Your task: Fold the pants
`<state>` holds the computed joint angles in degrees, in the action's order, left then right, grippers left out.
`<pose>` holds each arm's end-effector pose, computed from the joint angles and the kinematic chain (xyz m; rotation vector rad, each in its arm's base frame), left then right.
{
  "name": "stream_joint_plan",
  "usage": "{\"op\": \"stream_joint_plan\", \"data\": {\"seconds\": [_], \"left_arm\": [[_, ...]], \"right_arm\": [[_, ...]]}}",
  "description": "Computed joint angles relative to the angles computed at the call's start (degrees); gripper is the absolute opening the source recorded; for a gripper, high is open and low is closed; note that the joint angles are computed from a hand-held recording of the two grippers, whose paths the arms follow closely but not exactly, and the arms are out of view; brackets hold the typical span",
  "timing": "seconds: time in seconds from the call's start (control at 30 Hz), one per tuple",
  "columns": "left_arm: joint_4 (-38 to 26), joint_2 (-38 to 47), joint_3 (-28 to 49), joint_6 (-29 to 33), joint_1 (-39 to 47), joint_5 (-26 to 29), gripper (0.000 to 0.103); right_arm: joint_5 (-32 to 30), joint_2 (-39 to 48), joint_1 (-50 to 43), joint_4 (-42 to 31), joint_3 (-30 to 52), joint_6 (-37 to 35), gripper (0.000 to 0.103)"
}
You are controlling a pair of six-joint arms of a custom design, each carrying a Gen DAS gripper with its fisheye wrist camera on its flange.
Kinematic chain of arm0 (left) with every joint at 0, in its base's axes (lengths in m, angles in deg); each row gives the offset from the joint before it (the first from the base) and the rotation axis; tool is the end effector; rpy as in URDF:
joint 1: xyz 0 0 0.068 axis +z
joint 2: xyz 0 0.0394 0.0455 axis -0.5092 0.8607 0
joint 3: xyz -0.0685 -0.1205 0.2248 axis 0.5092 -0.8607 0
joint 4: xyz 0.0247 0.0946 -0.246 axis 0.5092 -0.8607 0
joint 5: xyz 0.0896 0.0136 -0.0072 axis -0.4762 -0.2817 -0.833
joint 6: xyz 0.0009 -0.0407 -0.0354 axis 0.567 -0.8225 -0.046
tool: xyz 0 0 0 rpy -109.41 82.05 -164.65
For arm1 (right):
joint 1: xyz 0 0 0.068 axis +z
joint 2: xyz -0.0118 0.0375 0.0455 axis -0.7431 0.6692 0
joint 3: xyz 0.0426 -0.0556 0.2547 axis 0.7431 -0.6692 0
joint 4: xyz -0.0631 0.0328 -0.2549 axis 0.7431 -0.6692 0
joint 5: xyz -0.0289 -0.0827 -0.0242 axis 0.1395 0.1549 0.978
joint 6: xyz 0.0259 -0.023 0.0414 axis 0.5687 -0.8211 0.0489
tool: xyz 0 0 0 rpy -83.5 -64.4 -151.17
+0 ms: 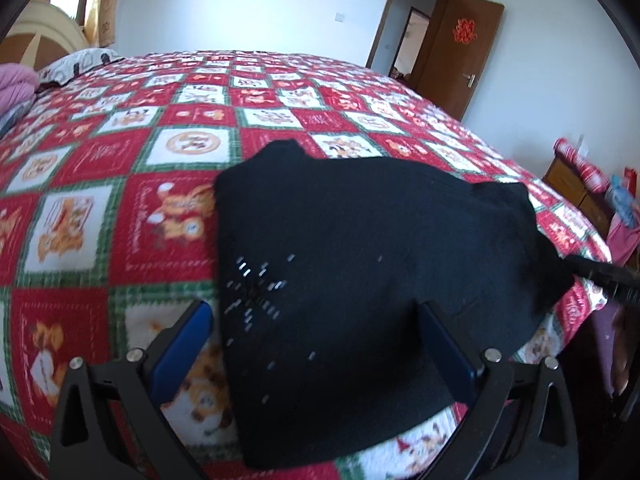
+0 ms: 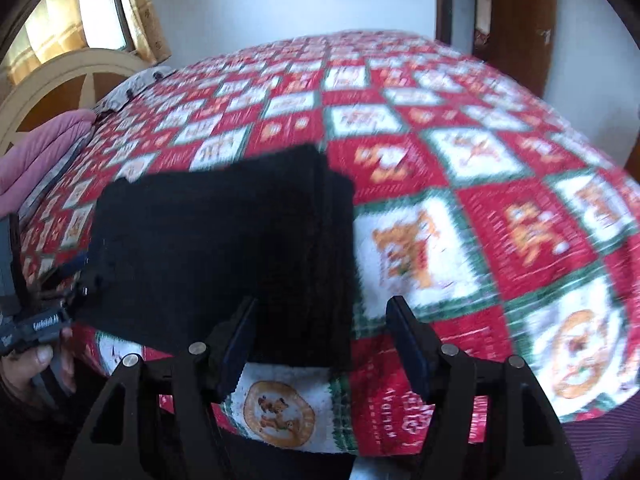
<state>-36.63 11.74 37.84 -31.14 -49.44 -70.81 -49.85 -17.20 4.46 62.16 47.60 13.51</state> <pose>0.1831 -0.0718 0.0922 0.4070 2.3299 -0.4998 0.1345 0.1489 0.1323 0.0920 2.5164 0.0664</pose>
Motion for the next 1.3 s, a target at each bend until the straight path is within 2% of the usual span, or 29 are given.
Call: {"op": "stream_joint_plan", "data": {"seconds": [0.07, 0.13, 0.27, 0.37, 0.47, 0.57, 0.6, 0.7, 0.77, 0.8, 0.83, 0.87, 0.9, 1.0, 1.17, 1.23, 1.3], "left_arm": [[-0.4, -1.3, -1.0, 0.7, 0.8, 0.3, 0.103], [-0.2, -1.5, -1.4, 0.8, 1.1, 0.6, 0.103], [1.2, -1.1, -2.0, 1.0, 0.3, -0.3, 0.103], [2.3, -0.5, -2.3, 1.7, 1.0, 0.4, 0.103], [4.2, 0.5, -2.8, 2.6, 1.8, 1.6, 0.103], [6.1, 1.2, -3.4, 3.3, 2.2, 2.1, 0.103], [6.5, 1.4, -3.6, 3.4, 2.4, 2.4, 0.103], [8.2, 2.5, -3.8, 3.8, 3.1, 3.6, 0.103], [9.4, 2.8, -4.3, 3.9, 2.7, 3.1, 0.103], [9.8, 2.7, -4.6, 4.0, 2.6, 3.1, 0.103], [10.3, 2.7, -5.0, 4.0, 2.6, 3.1, 0.103], [11.2, 3.1, -5.2, 4.0, 2.6, 3.1, 0.103], [11.6, 3.3, -5.4, 4.1, 2.5, 3.0, 0.103], [12.4, 2.9, -6.1, 3.9, 1.9, 2.3, 0.103], [12.7, 1.5, -7.3, 3.3, 0.6, 1.0, 0.103], [12.8, 1.4, -7.5, 3.2, 0.6, 1.0, 0.103], [13.1, 1.7, -7.3, 3.3, 0.9, 1.4, 0.103]], "right_arm": [[4.2, -3.5, 2.1, -2.0, 2.4, -1.2, 0.066], [3.8, -4.1, 2.1, 1.2, 4.2, -4.8, 0.067], [-9.5, 7.4, -3.8, 15.8, 11.9, -17.8, 0.067], [-23.3, 21.7, -7.8, 18.1, 23.7, -21.2, 0.067], [-30.5, 35.8, -9.6, 13.4, 38.7, -23.5, 0.067], [-35.8, 46.0, -10.7, 6.2, 51.4, -26.3, 0.067], [-39.3, 50.1, -11.4, 2.2, 56.9, -27.9, 0.067], [-44.8, 57.3, -12.0, -4.5, 65.7, -30.1, 0.067], [-47.9, 61.4, -12.3, -9.2, 70.6, -31.3, 0.060], [-49.1, 62.1, -12.4, -9.1, 70.9, -31.5, 0.050], [-50.7, 62.4, -12.5, -8.8, 70.8, -31.7, 0.047], [-52.4, 62.2, -12.6, -7.7, 70.0, -31.9, 0.037], [-51.9, 61.3, -12.3, -6.2, 68.6, -32.3, 0.020], [-49.3, 60.2, -11.2, -4.7, 67.1, -32.2, 0.013], [-40.5, 61.4, -9.5, -4.3, 69.1, -31.5, 0.011], [-38.6, 62.7, -9.6, -5.1, 70.1, -31.9, 0.011], [-38.7, 62.8, -9.9, -2.6, 68.5, -31.0, 0.011]]}}
